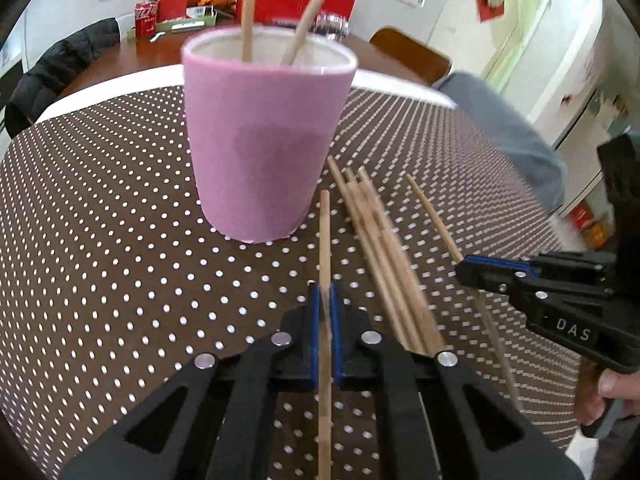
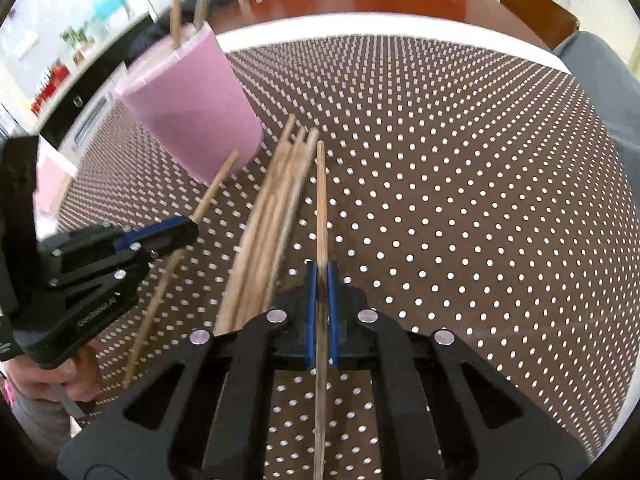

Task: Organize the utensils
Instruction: 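Lift both chopsticks upright and carry them over the pink cup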

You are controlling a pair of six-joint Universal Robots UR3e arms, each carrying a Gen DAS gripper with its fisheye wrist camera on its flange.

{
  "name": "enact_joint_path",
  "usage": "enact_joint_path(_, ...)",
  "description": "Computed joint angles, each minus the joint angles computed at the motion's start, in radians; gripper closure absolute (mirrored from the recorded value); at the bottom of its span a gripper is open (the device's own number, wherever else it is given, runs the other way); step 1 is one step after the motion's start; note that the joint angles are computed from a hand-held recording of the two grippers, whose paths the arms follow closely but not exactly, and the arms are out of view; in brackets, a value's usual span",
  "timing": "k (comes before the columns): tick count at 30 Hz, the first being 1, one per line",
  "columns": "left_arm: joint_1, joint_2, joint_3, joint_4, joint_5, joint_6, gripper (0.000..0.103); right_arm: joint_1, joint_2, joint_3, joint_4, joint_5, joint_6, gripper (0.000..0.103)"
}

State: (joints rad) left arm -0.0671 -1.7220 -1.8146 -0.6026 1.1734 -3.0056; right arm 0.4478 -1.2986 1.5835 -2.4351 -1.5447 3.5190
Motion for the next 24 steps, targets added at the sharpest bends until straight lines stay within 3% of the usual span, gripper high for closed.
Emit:
enact_joint_path(5,0.061,0.174,-0.136,0.11,-0.078,-0.043,0.098,-0.002,-0.103,0.11,-0.181,-0.008,0.0,0.098)
enact_joint_path(9,0.112,0.309,-0.194,0.201,-0.137,-0.085,0.098,0.036,-0.115,0.077,-0.301,-0.043,0.001,0.098)
enact_joint_path(12,0.188,0.378,-0.21,0.301,-0.231,-0.127,0.098,0.031,-0.127,0.037,-0.362,-0.039,-0.015,0.098)
enact_joint_path(18,0.204,0.277,-0.047,0.546,-0.271,-0.279,0.098,0.046,-0.036,-0.199,-0.428,-0.062,-0.064,0.098)
enact_joint_path(24,0.118,0.116,0.194,0.65,-0.161,-0.307,0.097,0.071,0.149,-0.503,-0.452,-0.158,-0.155,0.098)
